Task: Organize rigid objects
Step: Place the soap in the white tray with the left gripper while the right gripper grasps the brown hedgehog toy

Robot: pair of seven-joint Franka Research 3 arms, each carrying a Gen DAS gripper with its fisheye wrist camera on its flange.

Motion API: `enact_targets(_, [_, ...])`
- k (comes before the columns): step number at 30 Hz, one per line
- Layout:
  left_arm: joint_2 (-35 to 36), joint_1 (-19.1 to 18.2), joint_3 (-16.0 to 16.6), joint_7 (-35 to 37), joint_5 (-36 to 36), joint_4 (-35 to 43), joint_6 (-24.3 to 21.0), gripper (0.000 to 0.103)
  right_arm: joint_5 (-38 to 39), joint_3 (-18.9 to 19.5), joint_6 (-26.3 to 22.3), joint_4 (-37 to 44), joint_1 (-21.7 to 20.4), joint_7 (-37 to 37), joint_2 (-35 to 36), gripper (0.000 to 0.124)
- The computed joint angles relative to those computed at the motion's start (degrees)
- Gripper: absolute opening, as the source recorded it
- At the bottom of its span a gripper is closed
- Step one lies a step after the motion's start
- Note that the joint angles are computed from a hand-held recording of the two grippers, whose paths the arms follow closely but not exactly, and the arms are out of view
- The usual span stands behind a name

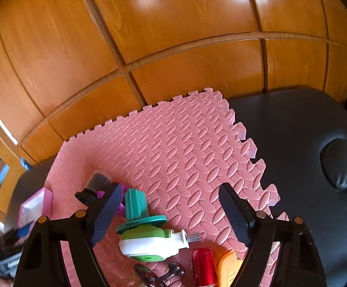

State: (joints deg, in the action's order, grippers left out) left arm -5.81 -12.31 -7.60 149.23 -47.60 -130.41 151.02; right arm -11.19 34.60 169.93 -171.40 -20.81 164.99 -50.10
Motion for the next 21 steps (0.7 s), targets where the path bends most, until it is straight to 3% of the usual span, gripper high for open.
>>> enact_targets(6, [-6.58, -0.22, 3.34, 5.40, -5.48, -5.09, -1.41, 0.074, 1.28, -3.27, 2.12, -0.06, 2.19, -3.09, 3.78, 0.065])
enact_targets(12, [-10.10, 0.24, 6.75, 7.33, -6.58, -8.40, -3.65, 0.074, 4.42, -9.23, 1.54, 1.06, 10.33, -10.25, 7.60, 0.065])
enact_targets(14, [-10.57, 0.80, 7.70, 7.80, -6.54, -8.97, -4.48, 0.074, 5.24, -10.09, 0.12, 1.09, 12.84, -11.88, 6.92, 0.065])
enact_targets(18, [-10.48, 2.11, 8.86, 8.00, -6.90, -9.42, -5.47, 0.074, 4.84, -9.80, -7.33, 2.66, 17.66, -14.60, 6.08, 0.065])
enact_targets(21, [-9.75, 3.40, 9.22, 7.44, -6.78, -9.21, -6.25, 0.074, 2.69, -8.88, -11.70, 4.30, 18.79, -15.02, 7.72, 0.065])
